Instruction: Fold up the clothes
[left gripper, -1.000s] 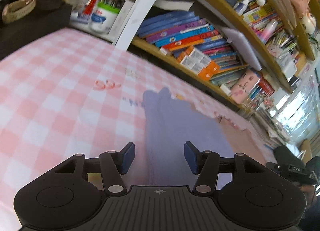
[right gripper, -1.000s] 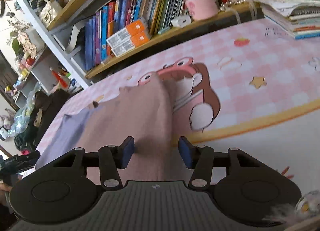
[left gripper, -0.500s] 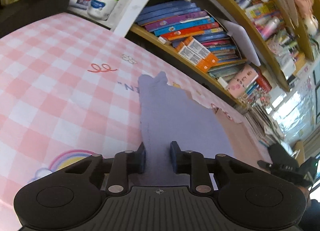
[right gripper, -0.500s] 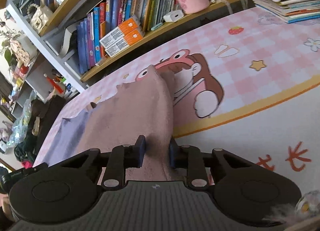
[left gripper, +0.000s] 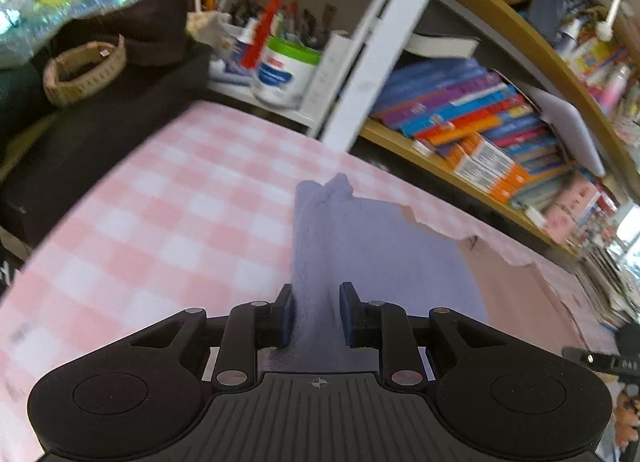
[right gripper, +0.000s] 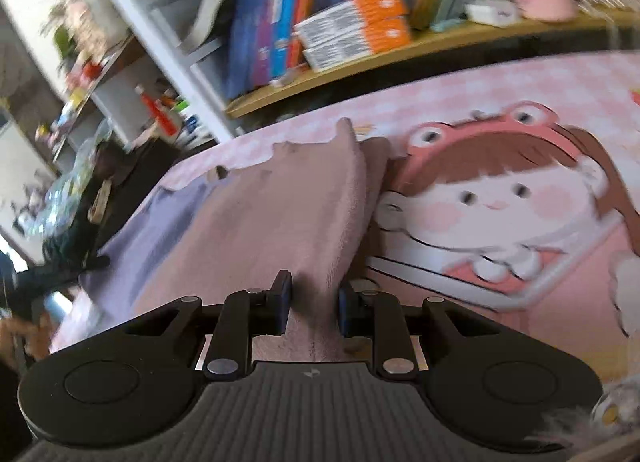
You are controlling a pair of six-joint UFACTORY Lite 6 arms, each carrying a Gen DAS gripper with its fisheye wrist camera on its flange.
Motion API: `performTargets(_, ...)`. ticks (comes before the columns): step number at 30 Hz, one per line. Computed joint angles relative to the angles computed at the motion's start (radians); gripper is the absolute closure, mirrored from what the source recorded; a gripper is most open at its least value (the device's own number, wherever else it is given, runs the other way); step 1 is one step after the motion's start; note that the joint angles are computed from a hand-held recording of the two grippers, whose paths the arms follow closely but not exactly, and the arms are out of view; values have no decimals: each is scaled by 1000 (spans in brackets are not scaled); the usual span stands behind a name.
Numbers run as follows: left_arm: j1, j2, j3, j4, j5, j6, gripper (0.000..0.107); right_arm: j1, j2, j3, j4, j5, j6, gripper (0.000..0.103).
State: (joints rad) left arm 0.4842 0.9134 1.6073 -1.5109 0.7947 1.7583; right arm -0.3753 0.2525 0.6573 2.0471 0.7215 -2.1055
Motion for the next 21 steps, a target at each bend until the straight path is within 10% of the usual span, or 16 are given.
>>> performTargets(8,85,-295,-399,-261,17,187,78,-61,-93,-29,-23,95,-239,68)
performTargets(21,51,-231,-463,-225,16,-345,59,-89,15,88,-315,130,-490,71)
